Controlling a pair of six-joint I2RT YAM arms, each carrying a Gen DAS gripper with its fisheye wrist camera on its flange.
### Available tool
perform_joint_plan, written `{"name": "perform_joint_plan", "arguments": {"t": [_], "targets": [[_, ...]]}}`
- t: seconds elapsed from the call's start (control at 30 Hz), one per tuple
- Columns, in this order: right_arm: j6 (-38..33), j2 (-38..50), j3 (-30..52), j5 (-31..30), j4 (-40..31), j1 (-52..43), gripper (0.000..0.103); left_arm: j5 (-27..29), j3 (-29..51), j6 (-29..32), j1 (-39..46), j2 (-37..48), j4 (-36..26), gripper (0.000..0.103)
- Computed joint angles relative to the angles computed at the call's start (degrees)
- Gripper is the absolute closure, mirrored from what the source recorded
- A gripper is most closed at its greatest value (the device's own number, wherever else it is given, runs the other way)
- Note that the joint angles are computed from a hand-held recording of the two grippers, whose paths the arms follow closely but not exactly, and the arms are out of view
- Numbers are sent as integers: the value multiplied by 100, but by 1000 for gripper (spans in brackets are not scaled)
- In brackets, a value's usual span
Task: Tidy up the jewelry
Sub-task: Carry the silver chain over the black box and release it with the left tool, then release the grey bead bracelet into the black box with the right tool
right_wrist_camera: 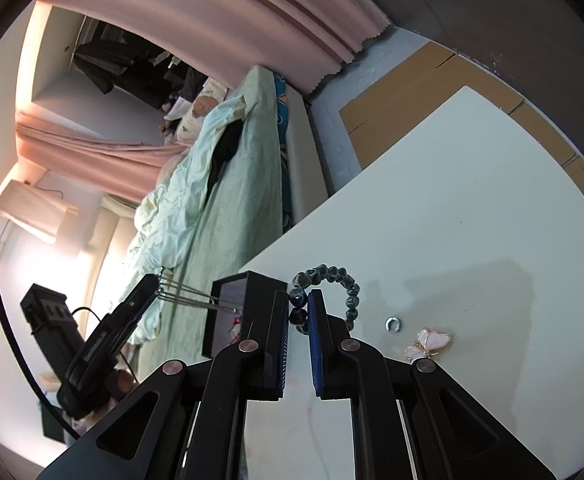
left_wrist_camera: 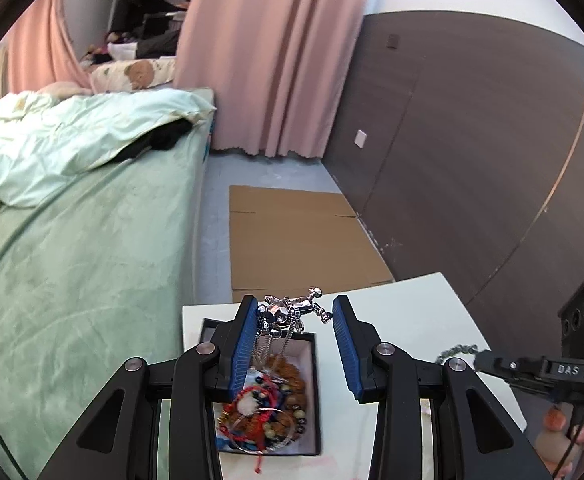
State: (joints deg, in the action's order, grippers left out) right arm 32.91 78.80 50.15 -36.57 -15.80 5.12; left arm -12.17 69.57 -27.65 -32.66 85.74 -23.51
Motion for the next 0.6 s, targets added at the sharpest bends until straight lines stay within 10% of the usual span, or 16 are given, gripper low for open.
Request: {"name": "perform_joint_plan", "arguments": {"t": [0.6], "targets": [[199, 333, 89, 116, 734, 675, 92, 1068, -405, -529, 692, 218, 159, 62]]}}
